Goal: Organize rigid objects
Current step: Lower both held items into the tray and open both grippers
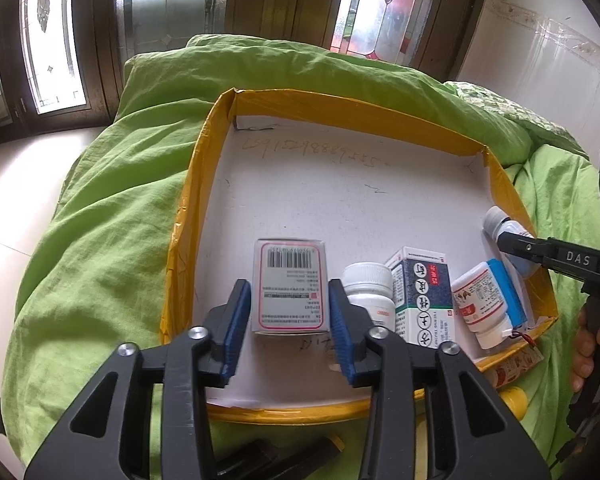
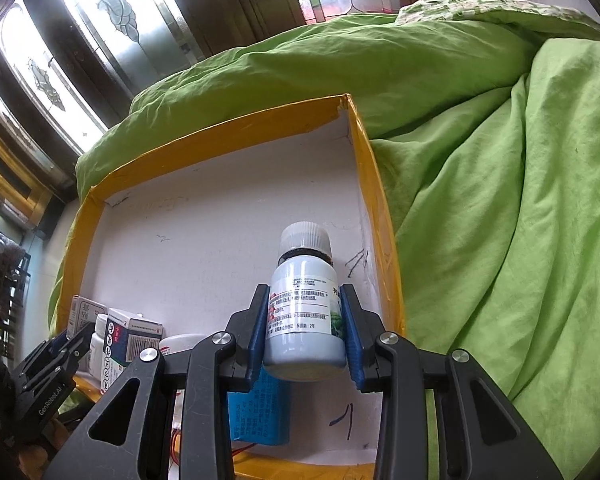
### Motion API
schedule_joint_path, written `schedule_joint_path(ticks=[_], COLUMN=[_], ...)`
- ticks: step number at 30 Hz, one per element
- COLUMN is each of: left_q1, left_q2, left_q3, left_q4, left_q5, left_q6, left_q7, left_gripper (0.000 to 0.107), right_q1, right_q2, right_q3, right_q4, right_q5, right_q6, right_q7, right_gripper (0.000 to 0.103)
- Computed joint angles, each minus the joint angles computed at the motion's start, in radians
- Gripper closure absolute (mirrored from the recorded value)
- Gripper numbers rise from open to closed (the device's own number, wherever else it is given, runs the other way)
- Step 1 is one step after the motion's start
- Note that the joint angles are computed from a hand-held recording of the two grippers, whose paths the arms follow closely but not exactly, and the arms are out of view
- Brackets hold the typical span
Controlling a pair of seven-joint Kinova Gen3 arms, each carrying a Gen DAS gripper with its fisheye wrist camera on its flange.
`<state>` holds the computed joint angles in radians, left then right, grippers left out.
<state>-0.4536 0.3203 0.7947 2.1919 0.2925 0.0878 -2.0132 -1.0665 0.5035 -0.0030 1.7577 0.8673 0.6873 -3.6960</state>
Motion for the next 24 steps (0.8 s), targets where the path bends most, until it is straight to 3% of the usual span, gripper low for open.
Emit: schedule_joint_path(ticks=[3,6,9,17,21,24], left_q1=[-0.001,0.042,0.018,-0.152,-0.288,-0.353], left_q2=[-0.003,-0.012,-0.008,0.011,0.026,0.025], left_q3=[0.012,-0.026,-0.001,0.162,0.293,0.355], left_q4=[0.009,0.01,0.011,0.025,0.04,0.056], left_q5=[-0.009,-0.029,-0.041,-0.038,-0.04,-0.053], left_q6=[-0.015,-0.022,-0.021,-0.019,-0.023,-0.041], left_q7=[0.001,0.021,0.031,0.032,0.042,0.057], left_gripper=[0.055,0.054,0.054,0.051,0.047,0.047], right_q1=[0.001,0.004,0.006,-0.019,-0.028,-0.034], right_q2=[0.014,0.02,0.019,0.0,-0.014,-0.023], right_q3=[-0.007,-0.01,-0.004,0.007,0.0,-0.01], right_q4=[-0.026,-0.038,-0.041,-0.01,0.002,0.007], right_q5=[-0.017,-0.03,-0.037,-0.012,0.013,0.034], right_q6=[0.027,0.038,0.03,0.023,0.033,0.047], right_q7=[0.025,0.047,0.049,-0.01,-0.044,-0.067], right_gripper=[0.072,0.072,0.072,0.07,0.064,0.062])
